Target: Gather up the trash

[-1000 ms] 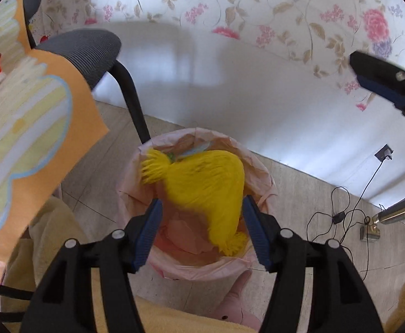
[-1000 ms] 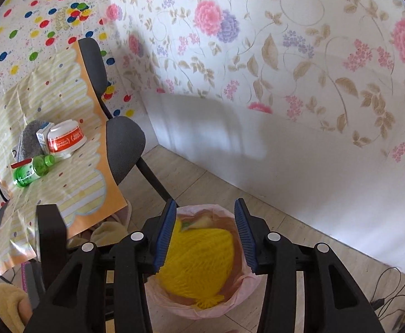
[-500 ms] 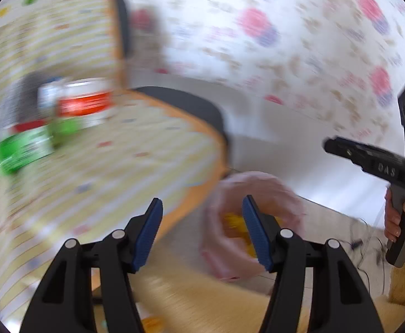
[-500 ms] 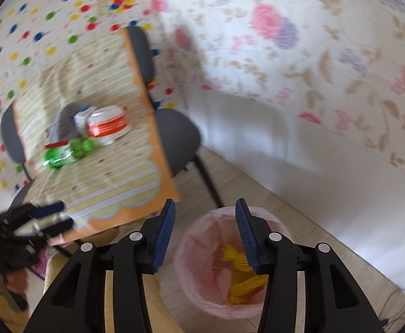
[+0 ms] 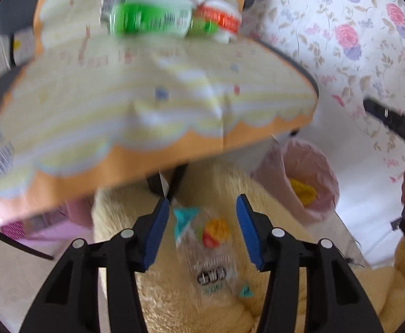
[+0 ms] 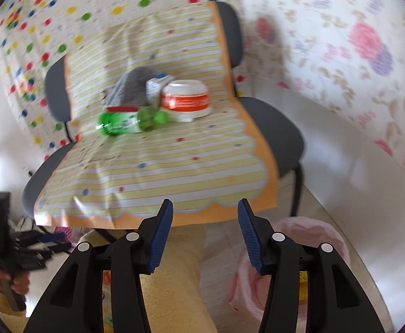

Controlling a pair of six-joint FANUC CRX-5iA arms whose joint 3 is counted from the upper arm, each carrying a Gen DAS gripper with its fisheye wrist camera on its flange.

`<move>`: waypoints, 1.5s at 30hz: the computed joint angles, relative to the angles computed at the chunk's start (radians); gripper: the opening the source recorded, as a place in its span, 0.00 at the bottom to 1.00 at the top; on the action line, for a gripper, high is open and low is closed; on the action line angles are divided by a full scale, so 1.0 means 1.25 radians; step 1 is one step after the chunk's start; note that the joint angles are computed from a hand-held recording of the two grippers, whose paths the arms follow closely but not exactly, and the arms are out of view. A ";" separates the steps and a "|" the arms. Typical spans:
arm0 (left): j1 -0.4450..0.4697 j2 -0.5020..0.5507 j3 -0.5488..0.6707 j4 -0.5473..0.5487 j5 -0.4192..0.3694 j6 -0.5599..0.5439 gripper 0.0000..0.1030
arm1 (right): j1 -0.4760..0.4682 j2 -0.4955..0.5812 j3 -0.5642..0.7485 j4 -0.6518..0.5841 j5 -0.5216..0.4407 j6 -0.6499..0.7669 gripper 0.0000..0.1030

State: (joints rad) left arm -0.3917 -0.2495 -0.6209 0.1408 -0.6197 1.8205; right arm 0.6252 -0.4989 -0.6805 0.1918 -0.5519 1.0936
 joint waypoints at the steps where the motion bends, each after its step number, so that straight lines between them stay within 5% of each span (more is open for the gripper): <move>1: 0.012 -0.001 -0.020 0.027 0.007 -0.030 0.48 | 0.009 0.003 0.000 0.009 0.001 -0.006 0.49; 10: 0.024 0.055 -0.059 0.081 0.029 -0.082 0.46 | 0.045 0.015 0.003 0.038 0.003 -0.026 0.49; 15: 0.050 0.112 -0.078 0.193 0.030 -0.189 0.18 | 0.037 0.022 0.011 0.008 0.002 0.001 0.49; 19: 0.034 0.092 -0.076 0.206 0.037 -0.210 0.06 | 0.029 0.021 0.011 -0.002 0.010 0.010 0.49; 29: -0.073 -0.043 0.108 -0.131 0.007 0.041 0.02 | 0.016 0.058 0.069 -0.051 0.037 0.100 0.50; 33: -0.087 -0.074 0.184 -0.313 -0.026 0.233 0.02 | 0.018 0.096 0.109 -0.057 0.057 0.135 0.52; 36: -0.118 -0.060 0.263 -0.501 -0.124 0.403 0.02 | 0.017 0.144 0.161 -0.077 0.067 0.186 0.52; 42: -0.078 -0.040 0.310 -0.580 -0.221 0.488 0.02 | 0.025 0.262 0.282 -0.137 0.072 0.315 0.52; 45: -0.040 -0.037 0.309 -0.579 -0.216 0.497 0.02 | 0.039 0.328 0.345 -0.155 0.074 0.379 0.52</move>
State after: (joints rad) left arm -0.4411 -0.2959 -0.2346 -0.5827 -0.8899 2.4417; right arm 0.6745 -0.0895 -0.2497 -0.0021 -0.4591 1.5673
